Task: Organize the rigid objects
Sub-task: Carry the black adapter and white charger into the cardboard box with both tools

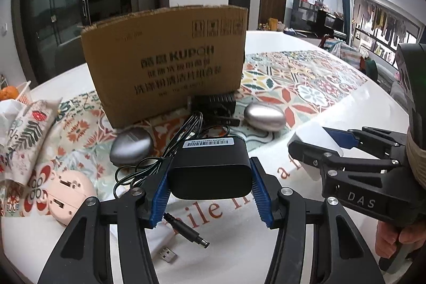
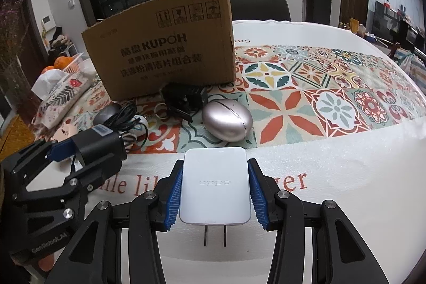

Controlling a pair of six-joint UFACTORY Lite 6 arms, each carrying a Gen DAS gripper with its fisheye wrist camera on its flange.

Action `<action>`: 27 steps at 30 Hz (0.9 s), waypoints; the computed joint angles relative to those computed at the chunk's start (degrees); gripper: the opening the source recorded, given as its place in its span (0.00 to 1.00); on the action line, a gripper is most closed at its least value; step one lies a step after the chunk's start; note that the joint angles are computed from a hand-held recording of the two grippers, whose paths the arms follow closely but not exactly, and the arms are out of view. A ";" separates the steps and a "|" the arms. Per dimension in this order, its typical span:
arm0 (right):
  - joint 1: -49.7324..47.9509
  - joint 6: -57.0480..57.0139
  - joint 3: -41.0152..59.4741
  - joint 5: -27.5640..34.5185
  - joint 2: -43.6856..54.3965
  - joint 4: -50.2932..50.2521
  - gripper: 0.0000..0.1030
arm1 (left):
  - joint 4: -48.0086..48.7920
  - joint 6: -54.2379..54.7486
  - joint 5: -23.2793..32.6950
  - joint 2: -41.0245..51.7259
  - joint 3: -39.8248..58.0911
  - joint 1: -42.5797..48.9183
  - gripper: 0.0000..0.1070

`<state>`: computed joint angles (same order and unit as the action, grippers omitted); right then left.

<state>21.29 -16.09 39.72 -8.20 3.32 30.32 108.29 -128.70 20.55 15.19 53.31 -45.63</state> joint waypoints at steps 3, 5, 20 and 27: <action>0.42 -1.50 -0.18 0.00 -1.36 1.28 0.45 | -1.74 1.51 1.65 -1.30 -0.03 -0.54 0.51; 0.70 -2.93 -0.20 -0.01 -2.53 2.52 0.45 | -2.54 2.32 2.32 -2.05 -0.12 -0.64 0.51; 1.89 -11.15 5.27 -1.15 -5.97 7.86 0.45 | -9.21 9.00 6.40 -7.18 2.73 0.63 0.51; 1.94 -10.49 9.66 -1.67 -4.93 6.03 0.45 | -11.11 12.99 7.94 -8.31 5.80 1.87 0.51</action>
